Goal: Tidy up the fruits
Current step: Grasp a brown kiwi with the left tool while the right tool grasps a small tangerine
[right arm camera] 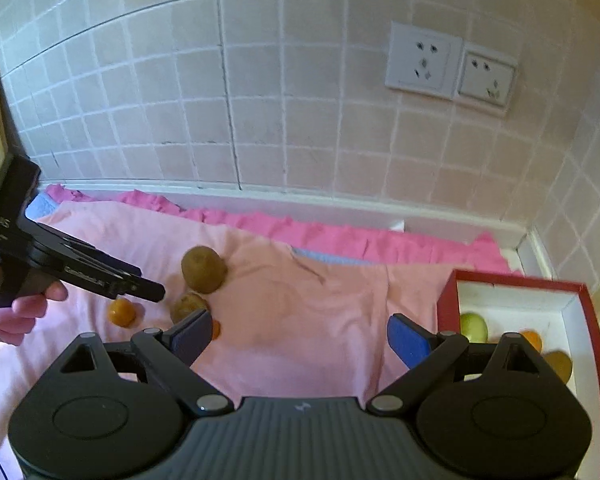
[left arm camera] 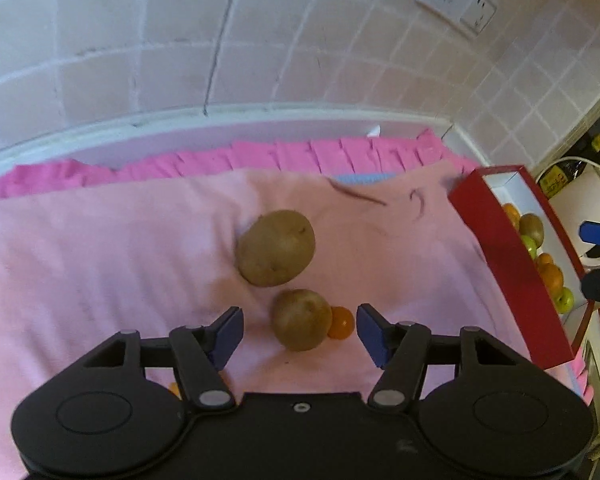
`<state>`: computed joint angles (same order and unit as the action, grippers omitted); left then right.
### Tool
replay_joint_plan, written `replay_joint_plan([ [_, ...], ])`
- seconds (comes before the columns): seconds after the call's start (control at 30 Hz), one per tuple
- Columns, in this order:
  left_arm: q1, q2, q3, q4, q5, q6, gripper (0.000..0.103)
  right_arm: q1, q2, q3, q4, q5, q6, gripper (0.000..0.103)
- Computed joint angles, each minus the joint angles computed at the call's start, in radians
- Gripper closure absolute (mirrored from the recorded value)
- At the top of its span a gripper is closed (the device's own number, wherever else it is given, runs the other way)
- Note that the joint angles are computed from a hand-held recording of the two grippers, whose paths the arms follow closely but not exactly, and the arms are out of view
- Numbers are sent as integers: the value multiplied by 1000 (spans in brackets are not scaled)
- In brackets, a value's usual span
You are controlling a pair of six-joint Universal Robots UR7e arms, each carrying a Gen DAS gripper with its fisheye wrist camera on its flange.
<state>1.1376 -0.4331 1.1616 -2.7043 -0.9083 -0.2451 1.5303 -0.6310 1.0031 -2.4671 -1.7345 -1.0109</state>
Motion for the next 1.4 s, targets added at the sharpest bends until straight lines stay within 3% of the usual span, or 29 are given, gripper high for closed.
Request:
replay_joint_plan([
  [0.23,23,51,-82,69,-10,-6,31,-22,7,-8,75,9,61,7],
  [0.43,26,66,-98,83,-8,-16,31,-34,58,-4,122,39,42,9],
  [0.57,30,74,-114,86,-6,-20,37,-25,82,14,112,1,30,12],
  [0.87,43,93,-140,100,-30,-32,46,-20,109,-8,134,17,47,12],
  [0.93,45,91,-136,91,-41,-29,53,-20,119,-18,137,17,45,12],
  [1.4,37,54,-61,9,-25,-8,58,-17,161,-72,164,8,45,13],
])
